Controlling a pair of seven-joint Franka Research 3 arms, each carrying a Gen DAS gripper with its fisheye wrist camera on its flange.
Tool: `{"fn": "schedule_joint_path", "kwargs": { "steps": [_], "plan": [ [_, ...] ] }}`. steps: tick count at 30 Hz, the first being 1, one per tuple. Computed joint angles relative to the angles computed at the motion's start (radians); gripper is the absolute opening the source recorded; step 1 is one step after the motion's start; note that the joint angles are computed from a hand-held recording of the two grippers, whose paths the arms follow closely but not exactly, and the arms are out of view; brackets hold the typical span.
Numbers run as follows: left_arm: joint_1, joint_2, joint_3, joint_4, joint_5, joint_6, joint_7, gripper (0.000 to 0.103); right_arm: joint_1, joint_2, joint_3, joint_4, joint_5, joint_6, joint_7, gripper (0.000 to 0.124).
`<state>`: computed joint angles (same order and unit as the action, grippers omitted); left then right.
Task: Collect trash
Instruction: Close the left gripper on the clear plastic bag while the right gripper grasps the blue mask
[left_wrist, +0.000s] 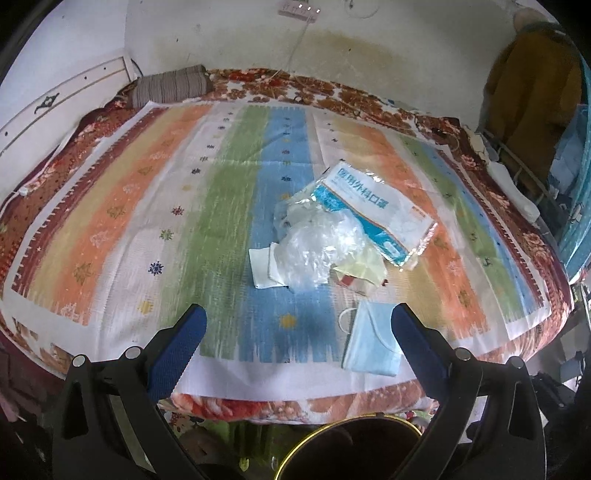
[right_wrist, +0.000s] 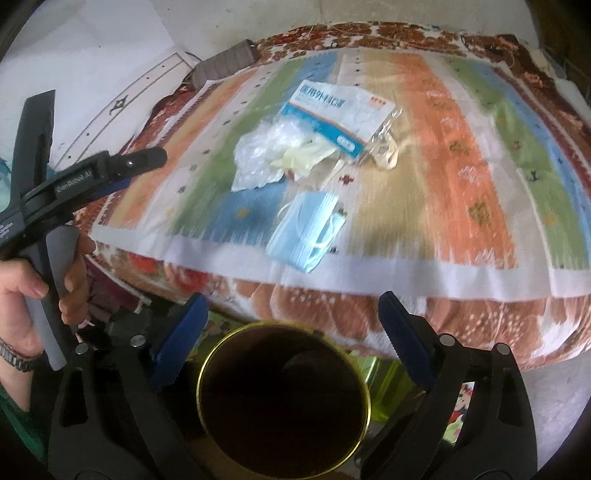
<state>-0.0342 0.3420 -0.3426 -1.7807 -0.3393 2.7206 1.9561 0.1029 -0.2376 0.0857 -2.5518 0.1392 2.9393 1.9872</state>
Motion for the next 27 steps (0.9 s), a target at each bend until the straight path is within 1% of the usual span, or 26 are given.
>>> {"fn": "schedule_joint_path", "kwargs": {
  "steps": [2, 4, 6, 11, 13, 16, 19, 20, 21, 23, 24, 27],
  "plan": [
    [0.006, 0.031, -0.006, 0.035, -0.005, -0.025, 0.012, 0.097, 0.039, 0.026, -0.042, 0.026, 0.064, -0.015, -0.060, 0.088],
    [-0.011, 0.068, 0.008, 0.074, 0.034, -0.028, 0.008, 0.097, 0.050, 0.062, -0.066, 0.059, 0.111, -0.046, -0.101, 0.088],
    [-0.014, 0.098, 0.009, 0.107, 0.054, -0.039, -0.003, 0.097, 0.055, 0.100, -0.080, 0.094, 0.149, -0.078, -0.140, 0.088],
    [0.011, 0.164, -0.030, 0.195, 0.022, -0.095, 0.000, 0.097, 0.055, 0.185, -0.094, 0.173, 0.253, -0.123, -0.241, 0.086],
    [0.002, 0.188, -0.023, 0.234, 0.024, -0.122, -0.028, 0.097, 0.051, 0.211, -0.094, 0.198, 0.286, -0.129, -0.270, 0.086],
    [-0.030, 0.222, 0.003, 0.284, 0.071, -0.150, -0.076, 0.097, 0.042, 0.262, -0.092, 0.249, 0.365, -0.153, -0.335, 0.083],
    [-0.029, 0.262, -0.006, 0.337, 0.080, -0.188, -0.088, 0.097, 0.030, 0.302, -0.089, 0.288, 0.404, -0.179, -0.353, 0.080],
    [-0.025, 0.270, -0.012, 0.344, 0.076, -0.192, -0.084, 0.095, 0.024, 0.317, -0.086, 0.302, 0.428, -0.189, -0.367, 0.079],
    [-0.030, 0.279, -0.011, 0.354, 0.081, -0.189, -0.085, 0.091, 0.022, 0.329, -0.087, 0.313, 0.422, -0.197, -0.359, 0.079],
    [-0.033, 0.293, -0.014, 0.366, 0.091, -0.176, -0.074, 0.089, 0.019, 0.351, -0.090, 0.335, 0.398, -0.204, -0.340, 0.074],
    [-0.032, 0.307, -0.021, 0.380, 0.091, -0.175, -0.063, 0.088, 0.013, 0.364, -0.087, 0.350, 0.410, -0.209, -0.348, 0.074],
    [-0.035, 0.343, -0.024, 0.429, 0.092, -0.199, -0.068, 0.082, -0.001, 0.401, -0.082, 0.383, 0.440, -0.227, -0.360, 0.065]
  ]
}}
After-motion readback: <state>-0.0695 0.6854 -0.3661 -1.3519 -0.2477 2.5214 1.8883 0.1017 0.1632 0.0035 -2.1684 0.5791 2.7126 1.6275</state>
